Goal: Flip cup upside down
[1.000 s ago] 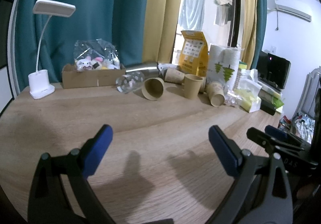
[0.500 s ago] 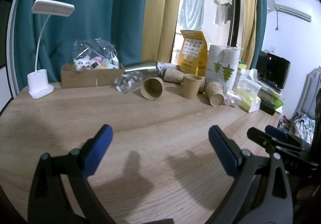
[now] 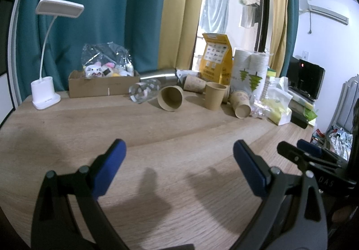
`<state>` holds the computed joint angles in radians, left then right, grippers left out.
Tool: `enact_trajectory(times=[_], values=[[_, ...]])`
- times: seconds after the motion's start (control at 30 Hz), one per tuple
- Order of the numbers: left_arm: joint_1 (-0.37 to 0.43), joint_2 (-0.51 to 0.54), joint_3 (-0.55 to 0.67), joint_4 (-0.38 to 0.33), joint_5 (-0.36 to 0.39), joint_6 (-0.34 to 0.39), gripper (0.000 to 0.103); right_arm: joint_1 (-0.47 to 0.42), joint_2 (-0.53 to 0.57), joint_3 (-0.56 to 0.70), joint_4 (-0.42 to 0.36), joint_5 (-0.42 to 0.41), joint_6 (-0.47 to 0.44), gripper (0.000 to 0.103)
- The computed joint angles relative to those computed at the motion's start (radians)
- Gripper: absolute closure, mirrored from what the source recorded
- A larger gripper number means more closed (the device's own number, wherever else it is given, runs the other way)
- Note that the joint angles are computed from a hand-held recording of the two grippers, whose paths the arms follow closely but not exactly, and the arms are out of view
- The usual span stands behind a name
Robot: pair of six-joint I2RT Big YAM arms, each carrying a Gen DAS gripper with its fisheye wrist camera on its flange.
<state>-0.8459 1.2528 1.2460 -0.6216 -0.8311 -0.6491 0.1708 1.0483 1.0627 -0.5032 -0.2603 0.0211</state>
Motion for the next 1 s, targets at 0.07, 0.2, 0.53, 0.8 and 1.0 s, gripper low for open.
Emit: enact_trajectory(times=[0.07,0.2,0.53,0.8,1.0], values=[[0.001,-0.002,-0.002,0.002,0.003,0.002,0.005,0.0,-0.001,-0.001,0.001,0.001,0.0,0.018],[-0.003,0.007,0.007,0.004,0.008,0.016,0.006,-0.001,-0.001,-0.001,0.003,0.001,0.003,0.018],[0.042,0.154,0.22,-0.096,0.145,0.188,0.006,-0.048,0.121,0.145,-0.068,0.055,0.026,0.018],[0.135,0.381,0.542,-0.241,0.305,0.284,0.006,-0.159,0.293,0.31,-0.163,-0.013,0.085,0.018],[0.167,0.593,0.843,-0.36,0.375,0.334,0.006,-0.211,0.375,0.383,-0.173,-0.06,0.109,0.018]])
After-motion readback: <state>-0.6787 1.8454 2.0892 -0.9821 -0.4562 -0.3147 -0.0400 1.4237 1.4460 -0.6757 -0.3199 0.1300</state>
